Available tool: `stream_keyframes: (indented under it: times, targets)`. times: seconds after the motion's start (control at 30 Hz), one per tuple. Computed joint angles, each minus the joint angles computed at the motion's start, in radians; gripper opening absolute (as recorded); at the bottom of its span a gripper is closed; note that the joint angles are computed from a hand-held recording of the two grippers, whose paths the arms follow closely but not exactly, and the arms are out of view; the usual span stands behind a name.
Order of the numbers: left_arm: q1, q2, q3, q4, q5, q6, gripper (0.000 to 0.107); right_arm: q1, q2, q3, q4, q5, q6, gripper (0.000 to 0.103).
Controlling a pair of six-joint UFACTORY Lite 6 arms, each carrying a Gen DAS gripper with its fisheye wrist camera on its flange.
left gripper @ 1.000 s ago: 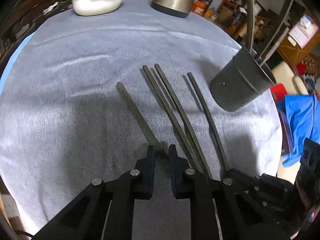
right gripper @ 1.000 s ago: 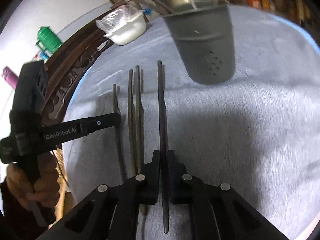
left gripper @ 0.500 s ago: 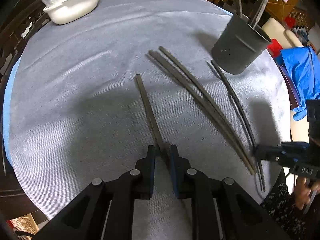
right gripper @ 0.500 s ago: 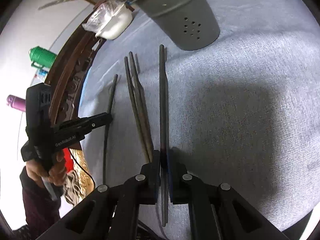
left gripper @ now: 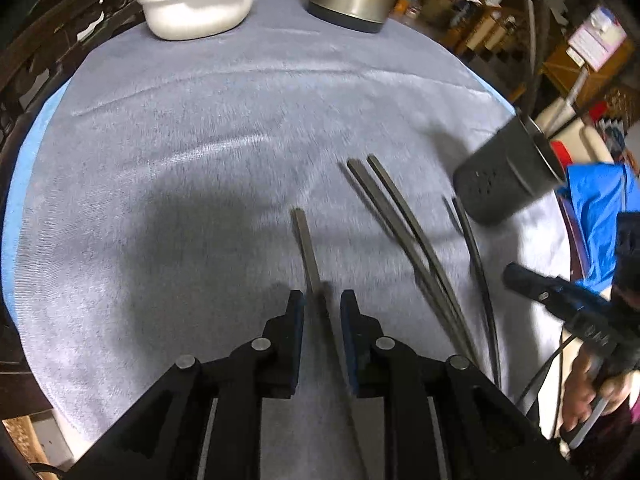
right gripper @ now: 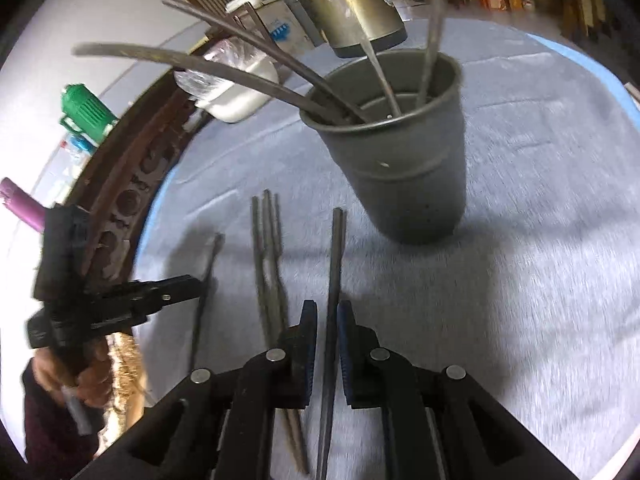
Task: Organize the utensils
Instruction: 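Grasp a chopstick with the right gripper while the left gripper grasps another, then lift both held chopsticks and carry them over the grey cup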
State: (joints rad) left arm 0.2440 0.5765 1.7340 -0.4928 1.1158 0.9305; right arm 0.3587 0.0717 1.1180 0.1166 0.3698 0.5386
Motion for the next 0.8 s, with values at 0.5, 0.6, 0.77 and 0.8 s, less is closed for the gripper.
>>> stream_keyframes:
  times: [0.5, 0.6, 0.77, 0.8]
  targets:
    - [-0.094, 0.059, 0.036, 0.042, -0.080, -0.167, 0.009, 0.018, 0.136, 0.110, -0.129, 0.029, 0.073, 0.007]
    - [-0.080, 0.045, 0.001, 0.007, -0.102, -0.150, 0.007, 0.016, 0.059, 0.032, -0.083, -0.010, 0.019, 0.007]
    - [-0.046, -0.053, -0.104, -0.060, -0.127, -0.100, 0.006, 0.042, -0.077, -0.051, -0.108, -0.056, -0.001, 0.007]
    - [-0.038, -0.076, -0.114, -0.075, -0.123, -0.092, 0.006, 0.045, -0.098, -0.062, -0.098, -0.067, -0.019, 0.007]
